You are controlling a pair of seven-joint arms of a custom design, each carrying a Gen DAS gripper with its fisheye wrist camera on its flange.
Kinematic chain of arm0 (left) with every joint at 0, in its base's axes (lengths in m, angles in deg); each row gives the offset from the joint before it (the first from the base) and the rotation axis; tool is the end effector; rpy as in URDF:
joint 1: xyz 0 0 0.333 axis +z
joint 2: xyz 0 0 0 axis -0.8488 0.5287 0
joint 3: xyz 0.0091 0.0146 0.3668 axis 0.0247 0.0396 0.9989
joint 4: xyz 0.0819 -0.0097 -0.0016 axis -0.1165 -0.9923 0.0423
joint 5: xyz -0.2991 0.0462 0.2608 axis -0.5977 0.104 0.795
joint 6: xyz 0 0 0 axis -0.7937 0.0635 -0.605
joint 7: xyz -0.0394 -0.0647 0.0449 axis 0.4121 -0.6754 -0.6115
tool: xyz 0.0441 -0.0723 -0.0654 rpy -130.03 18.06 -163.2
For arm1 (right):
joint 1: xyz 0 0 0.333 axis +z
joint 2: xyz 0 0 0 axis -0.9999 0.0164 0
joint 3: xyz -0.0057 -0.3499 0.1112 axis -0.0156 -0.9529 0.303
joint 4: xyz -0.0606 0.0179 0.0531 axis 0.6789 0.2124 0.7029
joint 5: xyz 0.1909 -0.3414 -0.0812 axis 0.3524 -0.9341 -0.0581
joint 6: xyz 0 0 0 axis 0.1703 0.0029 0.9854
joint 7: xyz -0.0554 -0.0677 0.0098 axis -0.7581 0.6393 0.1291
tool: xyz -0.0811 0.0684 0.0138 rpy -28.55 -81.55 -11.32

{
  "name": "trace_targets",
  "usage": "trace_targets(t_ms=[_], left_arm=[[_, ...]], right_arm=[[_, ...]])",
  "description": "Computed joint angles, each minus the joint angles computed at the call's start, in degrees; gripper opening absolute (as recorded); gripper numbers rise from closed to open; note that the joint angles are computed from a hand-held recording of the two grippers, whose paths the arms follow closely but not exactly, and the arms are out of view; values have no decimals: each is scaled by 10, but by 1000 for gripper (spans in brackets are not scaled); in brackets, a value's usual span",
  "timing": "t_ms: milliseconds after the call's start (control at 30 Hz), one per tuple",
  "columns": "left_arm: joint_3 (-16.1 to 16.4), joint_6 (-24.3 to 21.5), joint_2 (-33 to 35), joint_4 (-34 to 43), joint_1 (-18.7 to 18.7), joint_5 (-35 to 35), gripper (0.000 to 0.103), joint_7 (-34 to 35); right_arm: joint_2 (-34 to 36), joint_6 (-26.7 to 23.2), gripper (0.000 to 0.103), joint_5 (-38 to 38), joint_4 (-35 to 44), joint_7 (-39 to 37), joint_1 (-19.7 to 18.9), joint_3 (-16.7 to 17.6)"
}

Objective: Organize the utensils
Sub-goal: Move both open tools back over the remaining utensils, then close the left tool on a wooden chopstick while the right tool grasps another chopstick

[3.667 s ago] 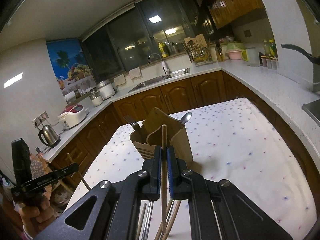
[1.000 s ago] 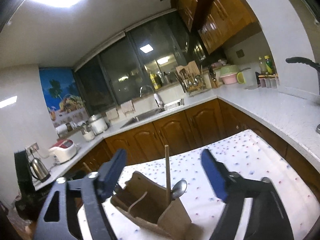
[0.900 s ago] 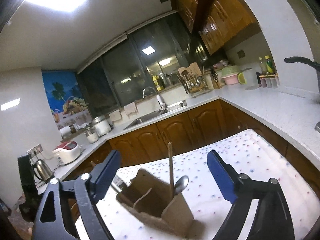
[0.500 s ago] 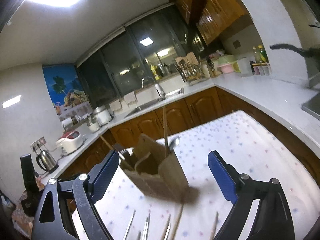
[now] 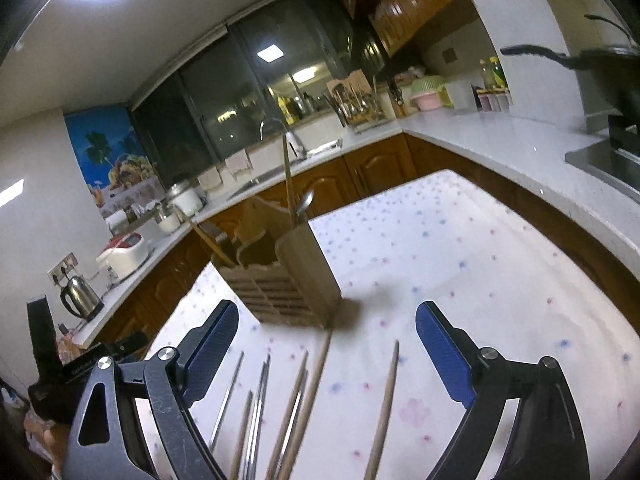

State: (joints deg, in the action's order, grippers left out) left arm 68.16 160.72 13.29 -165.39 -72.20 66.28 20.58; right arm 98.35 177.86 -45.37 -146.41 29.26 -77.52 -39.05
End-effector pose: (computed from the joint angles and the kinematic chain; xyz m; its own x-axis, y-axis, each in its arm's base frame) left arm 0.6099 -0.0715 0.4058 0.2005 -0.9300 0.3081 -0.5604 -0.3668 -0.7425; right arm 0.6286 0.2355 0.4039 0.2344 -0.8956 -0.3782 -0.5257 0.2105 -0.8242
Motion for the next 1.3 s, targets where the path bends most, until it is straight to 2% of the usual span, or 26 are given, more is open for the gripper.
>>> trace_targets(t_ms=[500, 567, 700, 800, 867, 967, 1067, 1167, 1233, 1300], left_arm=[[7, -18, -8, -10, -16, 8, 80, 1], [26, -25, -6, -8, -37, 1, 80, 11], [17, -43, 0, -4, -32, 23, 79, 4], [9, -72, 8, 5, -24, 52, 68, -8], [35, -99, 19, 17, -50, 65, 56, -19], [0, -125, 32, 30, -17, 87, 51, -31], [-25, -142, 42, 41, 7, 109, 45, -40], [-33, -160, 51, 54, 15, 133, 42, -54], [-33, -178, 58, 66, 17, 151, 36, -64], [-50, -189, 63, 72, 34, 162, 32, -69]], right_arm=[[-9, -12, 92, 9, -14, -12, 7, -6], [-10, -17, 92, 15, -14, -19, 13, -10], [-10, -40, 91, 37, -11, -46, 36, -26], [-5, -64, 87, 46, -3, -62, 38, -26], [1, -84, 79, 50, 4, -69, 38, -24], [12, -114, 74, 52, 16, -77, 31, -14], [22, -139, 63, 60, 26, -88, 34, -15], [33, -165, 55, 68, 39, -97, 30, -11], [40, -181, 51, 75, 49, -101, 29, -10], [48, -192, 48, 81, 58, -107, 30, -12]])
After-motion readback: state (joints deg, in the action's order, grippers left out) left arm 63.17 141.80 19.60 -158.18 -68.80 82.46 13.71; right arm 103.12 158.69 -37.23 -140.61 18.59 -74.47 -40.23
